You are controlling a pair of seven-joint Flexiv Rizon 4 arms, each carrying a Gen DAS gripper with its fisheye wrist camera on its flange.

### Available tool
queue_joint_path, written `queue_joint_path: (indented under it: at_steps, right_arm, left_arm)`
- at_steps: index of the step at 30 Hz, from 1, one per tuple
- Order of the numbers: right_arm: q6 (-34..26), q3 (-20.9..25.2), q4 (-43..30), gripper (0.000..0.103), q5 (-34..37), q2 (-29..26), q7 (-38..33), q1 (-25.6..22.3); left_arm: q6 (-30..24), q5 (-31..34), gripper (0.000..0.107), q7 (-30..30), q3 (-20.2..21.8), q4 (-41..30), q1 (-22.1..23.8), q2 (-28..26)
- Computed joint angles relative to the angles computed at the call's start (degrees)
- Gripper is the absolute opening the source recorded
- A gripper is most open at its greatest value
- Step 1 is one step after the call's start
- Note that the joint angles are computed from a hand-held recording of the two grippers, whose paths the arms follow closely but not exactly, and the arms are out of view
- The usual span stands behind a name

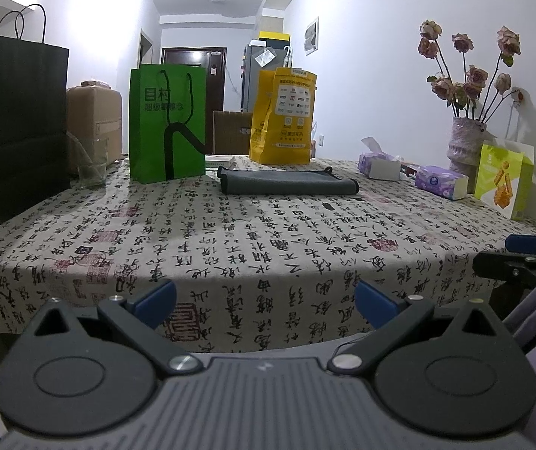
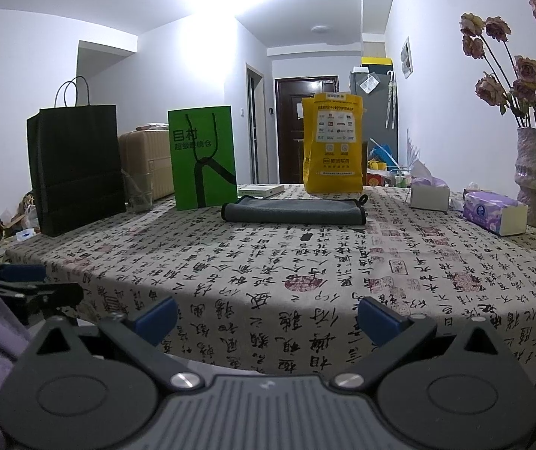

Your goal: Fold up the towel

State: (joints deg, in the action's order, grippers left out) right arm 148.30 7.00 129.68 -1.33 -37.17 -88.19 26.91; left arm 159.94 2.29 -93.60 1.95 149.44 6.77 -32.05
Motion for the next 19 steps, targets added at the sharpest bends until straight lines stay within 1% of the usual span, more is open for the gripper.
queue_joint_path:
  at_steps: [10, 13, 19]
  right_arm:
    - [-0.02, 0.05, 0.07, 0.103, 0.14, 0.1, -0.07, 0.03]
    - [0.18, 0.01, -0.06, 0.103, 0.38, -0.01, -0.18, 0.14]
    - [-0.17, -0.13, -0.7, 0.103, 0.56, -0.26, -0.05, 0.25]
  left_arm:
    - [-0.14, 0.24, 0.103, 0.06, -0.04, -0.04, -0.07, 0.18]
    - [-0.05, -1.08, 0.103, 0.11, 0.0, 0.07, -0.76, 0.22]
    - [-0.75, 0.61, 0.103, 0.04, -0.17, -0.44, -0.03, 0.22]
